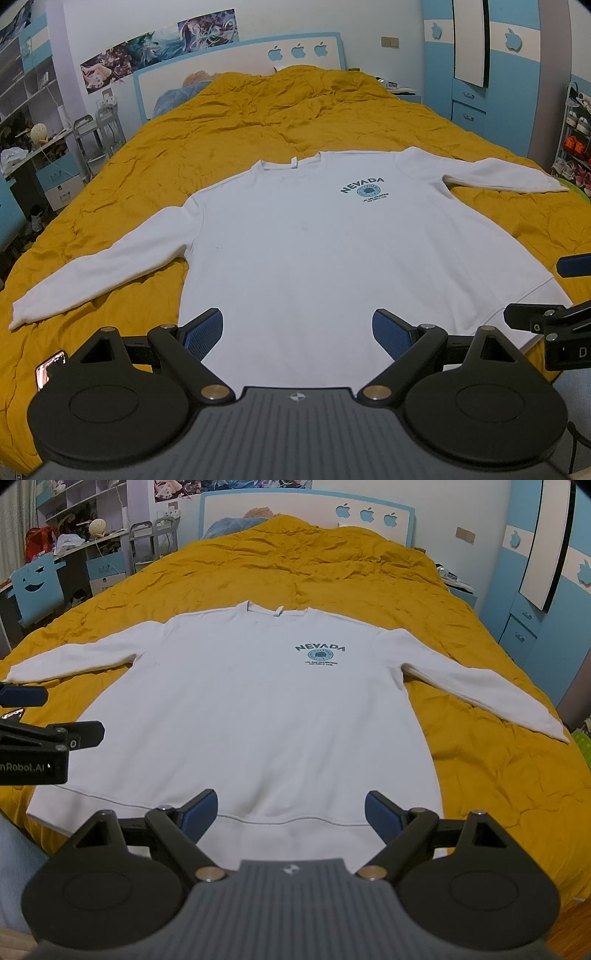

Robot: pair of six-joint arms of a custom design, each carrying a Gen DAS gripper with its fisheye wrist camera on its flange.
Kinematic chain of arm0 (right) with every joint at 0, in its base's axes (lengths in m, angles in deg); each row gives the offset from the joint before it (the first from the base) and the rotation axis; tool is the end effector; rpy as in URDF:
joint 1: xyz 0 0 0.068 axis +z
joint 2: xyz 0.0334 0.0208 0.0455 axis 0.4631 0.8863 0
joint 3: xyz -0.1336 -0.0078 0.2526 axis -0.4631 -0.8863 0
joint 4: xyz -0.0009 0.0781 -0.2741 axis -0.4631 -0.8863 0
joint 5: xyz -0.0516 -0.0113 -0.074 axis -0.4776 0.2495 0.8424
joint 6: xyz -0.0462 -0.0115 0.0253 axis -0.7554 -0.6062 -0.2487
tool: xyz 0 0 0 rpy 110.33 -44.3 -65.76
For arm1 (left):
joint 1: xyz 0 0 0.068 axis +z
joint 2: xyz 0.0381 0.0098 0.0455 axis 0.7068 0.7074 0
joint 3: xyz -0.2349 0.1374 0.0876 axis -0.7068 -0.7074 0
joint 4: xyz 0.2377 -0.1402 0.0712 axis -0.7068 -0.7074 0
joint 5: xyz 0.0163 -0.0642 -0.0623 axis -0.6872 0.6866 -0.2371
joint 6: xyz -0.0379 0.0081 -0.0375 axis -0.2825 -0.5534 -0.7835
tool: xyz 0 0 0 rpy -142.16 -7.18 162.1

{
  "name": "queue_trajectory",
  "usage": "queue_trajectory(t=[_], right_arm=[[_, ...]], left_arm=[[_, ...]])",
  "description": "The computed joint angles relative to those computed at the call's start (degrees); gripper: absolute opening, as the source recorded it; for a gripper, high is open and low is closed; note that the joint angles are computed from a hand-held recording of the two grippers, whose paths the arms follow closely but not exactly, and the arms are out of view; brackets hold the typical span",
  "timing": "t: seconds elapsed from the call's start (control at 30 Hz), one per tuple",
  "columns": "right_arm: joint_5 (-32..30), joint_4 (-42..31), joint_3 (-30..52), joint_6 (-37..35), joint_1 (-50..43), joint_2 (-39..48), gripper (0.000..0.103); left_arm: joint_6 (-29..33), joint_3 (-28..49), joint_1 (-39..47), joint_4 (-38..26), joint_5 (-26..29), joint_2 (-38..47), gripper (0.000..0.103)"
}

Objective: Fold small clothes

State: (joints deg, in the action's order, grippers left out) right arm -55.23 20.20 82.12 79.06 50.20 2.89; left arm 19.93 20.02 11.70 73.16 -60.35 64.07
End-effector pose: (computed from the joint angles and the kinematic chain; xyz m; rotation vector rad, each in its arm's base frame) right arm 0.2358 0.0933 0.2029 -0.2964 2.3822 0.0768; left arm 0.2568 -0.1512 0.1758 0.1927 2.2977 0.0872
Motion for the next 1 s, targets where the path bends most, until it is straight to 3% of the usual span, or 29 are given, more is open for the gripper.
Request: queue_trajectory(t=[1.0], right_arm=[[-0.11,0.08,0.02,0.23,-0.08,0.28,0.083]], left_arm=[[-0.43,-0.44,-0.82,1.59,-0.1,1.53,0.103]])
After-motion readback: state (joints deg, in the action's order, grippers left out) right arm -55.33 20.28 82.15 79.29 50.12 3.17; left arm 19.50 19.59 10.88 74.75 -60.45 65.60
